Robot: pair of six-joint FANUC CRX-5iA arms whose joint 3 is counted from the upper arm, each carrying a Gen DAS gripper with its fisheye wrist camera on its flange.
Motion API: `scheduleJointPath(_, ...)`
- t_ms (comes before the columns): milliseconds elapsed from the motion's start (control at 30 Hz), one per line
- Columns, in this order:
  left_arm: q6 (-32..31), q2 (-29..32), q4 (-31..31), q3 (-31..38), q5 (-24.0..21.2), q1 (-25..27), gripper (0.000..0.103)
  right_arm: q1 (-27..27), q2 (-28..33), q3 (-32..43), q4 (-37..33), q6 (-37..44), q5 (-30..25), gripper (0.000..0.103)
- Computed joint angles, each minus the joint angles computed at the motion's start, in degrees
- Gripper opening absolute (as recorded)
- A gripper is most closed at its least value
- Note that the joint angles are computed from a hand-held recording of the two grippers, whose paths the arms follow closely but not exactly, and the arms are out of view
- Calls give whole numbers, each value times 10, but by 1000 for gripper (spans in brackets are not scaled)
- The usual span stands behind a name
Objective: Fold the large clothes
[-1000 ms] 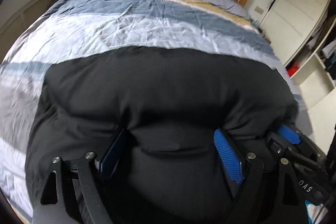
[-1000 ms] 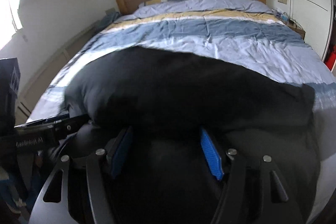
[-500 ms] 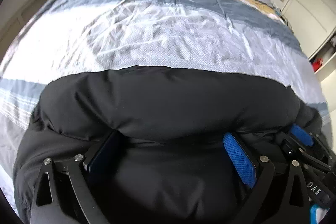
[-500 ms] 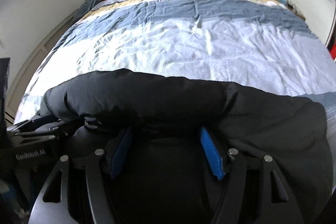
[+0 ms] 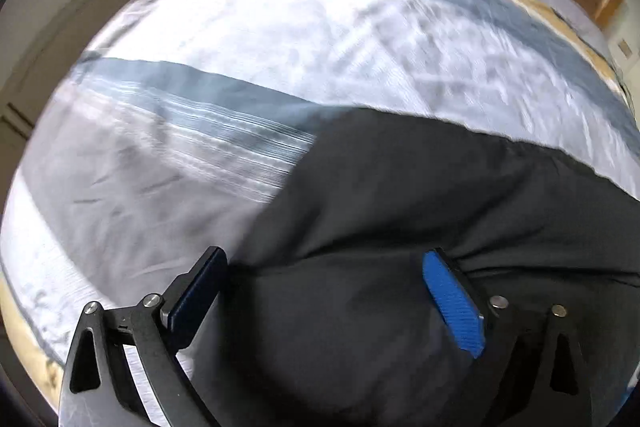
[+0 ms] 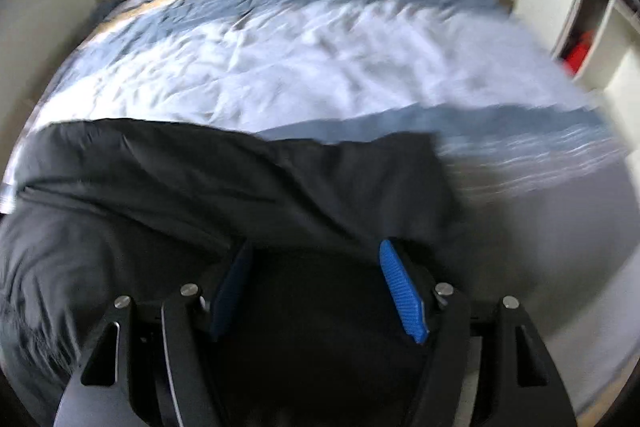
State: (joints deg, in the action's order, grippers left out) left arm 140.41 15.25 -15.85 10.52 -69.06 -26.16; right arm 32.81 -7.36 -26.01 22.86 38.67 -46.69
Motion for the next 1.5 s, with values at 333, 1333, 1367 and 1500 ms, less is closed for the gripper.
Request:
scheduleJointPath(333, -20, -101, 23, -128, 132, -44, 95, 90, -62, -49, -36, 28, 79, 65)
scheduleJointPath(1333, 149, -308, -43, -316, 138, -110, 95, 281, -336, -247, 93, -293, -103, 65)
scheduleJointPath(1367, 154, -328, -51, -326, 143, -101, 96, 275, -355, -255, 105, -303, -112, 65)
scheduleJointPath(1500, 70, -379, 51, -398, 229, 4, 100, 154, -370, -250, 44, -238, -57, 79)
